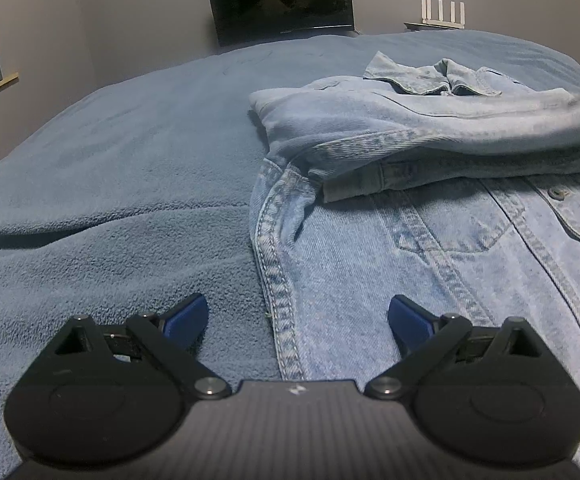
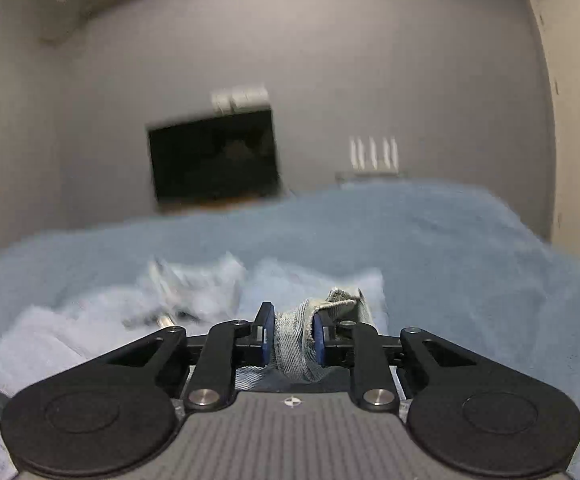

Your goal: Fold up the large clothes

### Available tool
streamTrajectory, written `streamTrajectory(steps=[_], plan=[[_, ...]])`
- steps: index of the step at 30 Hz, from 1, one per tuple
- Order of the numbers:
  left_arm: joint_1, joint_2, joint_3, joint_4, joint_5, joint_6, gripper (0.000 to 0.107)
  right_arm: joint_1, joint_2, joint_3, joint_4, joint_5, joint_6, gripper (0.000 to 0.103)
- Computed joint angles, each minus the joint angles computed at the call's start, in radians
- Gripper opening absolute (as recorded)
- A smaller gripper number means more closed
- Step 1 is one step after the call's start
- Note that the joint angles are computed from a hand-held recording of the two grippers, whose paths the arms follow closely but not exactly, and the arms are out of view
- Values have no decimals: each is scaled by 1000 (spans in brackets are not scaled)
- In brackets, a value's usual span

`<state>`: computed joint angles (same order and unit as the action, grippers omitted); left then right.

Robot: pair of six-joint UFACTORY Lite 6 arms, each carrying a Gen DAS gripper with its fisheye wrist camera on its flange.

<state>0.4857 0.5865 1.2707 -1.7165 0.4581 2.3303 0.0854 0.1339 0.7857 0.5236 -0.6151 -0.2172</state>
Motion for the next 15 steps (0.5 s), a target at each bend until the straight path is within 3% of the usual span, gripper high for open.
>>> streamTrajectory(steps=[2, 3, 5, 7, 11, 15], plan=[[-2, 5, 4, -5, -4, 2, 100, -31, 84, 80, 100, 121, -68, 30], [-2, 7, 5, -8, -4, 6, 101, -44, 125, 121, 183, 180, -143, 46], [3, 11, 6, -14, 0, 10, 102, -39, 147, 126, 296, 177, -235, 68], [13, 15, 11, 7, 12, -14, 102, -25, 109, 85, 331, 139, -253, 71], [39, -22, -20, 61, 16, -55, 102, -47, -56, -47, 303, 179, -201, 71], [70, -106, -69, 221, 10, -210, 102, -120, -358, -221, 369, 347, -279, 76]])
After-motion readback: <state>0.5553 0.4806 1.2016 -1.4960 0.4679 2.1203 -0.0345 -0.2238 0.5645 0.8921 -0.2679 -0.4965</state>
